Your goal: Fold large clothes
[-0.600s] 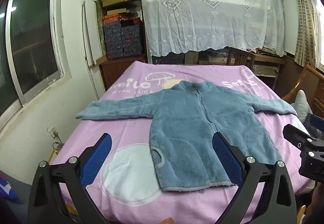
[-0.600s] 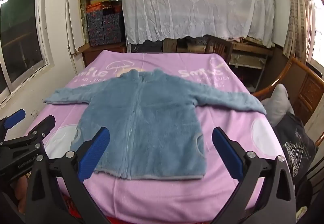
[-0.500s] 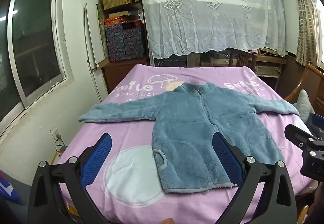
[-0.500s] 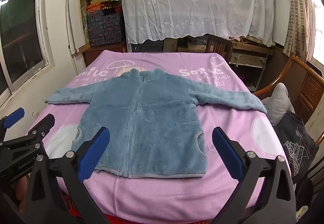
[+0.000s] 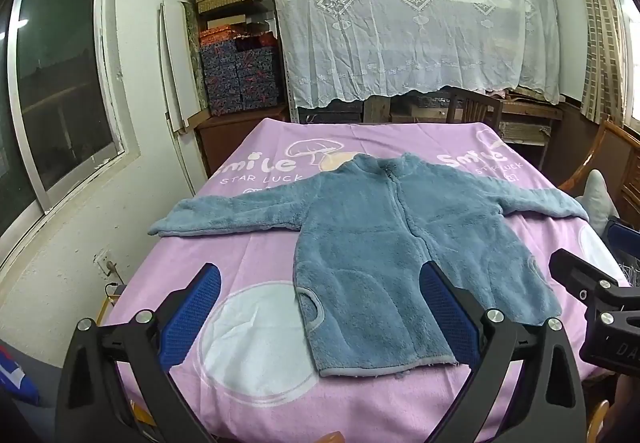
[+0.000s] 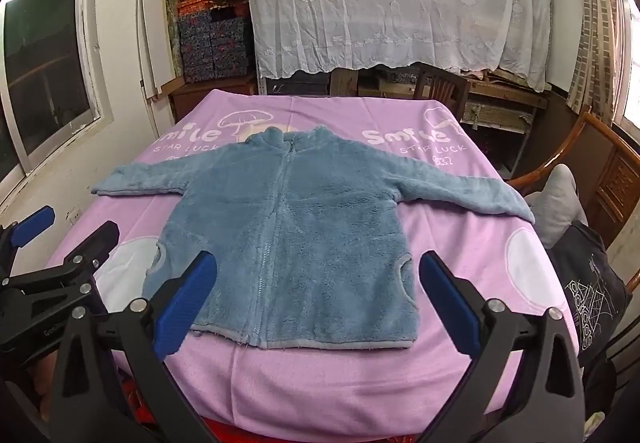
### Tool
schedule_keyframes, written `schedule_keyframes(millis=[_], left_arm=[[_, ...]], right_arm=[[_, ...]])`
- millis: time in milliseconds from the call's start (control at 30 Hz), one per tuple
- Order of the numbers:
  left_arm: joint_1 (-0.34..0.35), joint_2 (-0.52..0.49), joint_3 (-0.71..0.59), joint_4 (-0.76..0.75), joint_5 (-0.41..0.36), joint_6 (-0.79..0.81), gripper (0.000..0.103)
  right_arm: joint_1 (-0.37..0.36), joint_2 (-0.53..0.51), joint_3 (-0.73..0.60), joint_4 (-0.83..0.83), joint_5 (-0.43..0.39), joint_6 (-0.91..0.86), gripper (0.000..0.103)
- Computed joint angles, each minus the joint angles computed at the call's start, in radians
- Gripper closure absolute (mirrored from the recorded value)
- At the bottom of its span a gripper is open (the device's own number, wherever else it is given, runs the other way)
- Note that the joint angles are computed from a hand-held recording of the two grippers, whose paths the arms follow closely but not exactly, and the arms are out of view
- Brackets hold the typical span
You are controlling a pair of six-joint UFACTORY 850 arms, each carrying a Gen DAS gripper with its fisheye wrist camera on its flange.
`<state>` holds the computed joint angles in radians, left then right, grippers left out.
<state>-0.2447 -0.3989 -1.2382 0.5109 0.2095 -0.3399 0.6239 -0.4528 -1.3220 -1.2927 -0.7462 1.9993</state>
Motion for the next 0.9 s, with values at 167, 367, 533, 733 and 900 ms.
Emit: schedule_keyframes(millis=[167,367,533,733,900], left_arm=[[-0.017,-0.018,-0.008,-0.094,0.002,0.098,0.003],[-0.016,-0.013,-0.002,-0.098,0.006,0.101,0.003],[-0.016,-0.013,-0.002,-0.089,0.005,0.091,0.003],[-0.017,-0.009,0.003,-0.097,0.006,0.1,0.003],[-0.018,-0.006,0.007,-0.105,0.005,0.109,0.003]], right_arm=[[0.005,0.003,0.004,-0.015,-0.008,0.007,0.004],[0.005,0.012,0.013,-0.017,0.003,0.018,0.004],[0.005,0.013,0.014,-0.019,0.003,0.02,0.004],[0.004,0.016,0.017,-0.018,0.007,0.019,0.004],[0.007,0.014,0.015,-0.022,0.003,0.019,0.004]])
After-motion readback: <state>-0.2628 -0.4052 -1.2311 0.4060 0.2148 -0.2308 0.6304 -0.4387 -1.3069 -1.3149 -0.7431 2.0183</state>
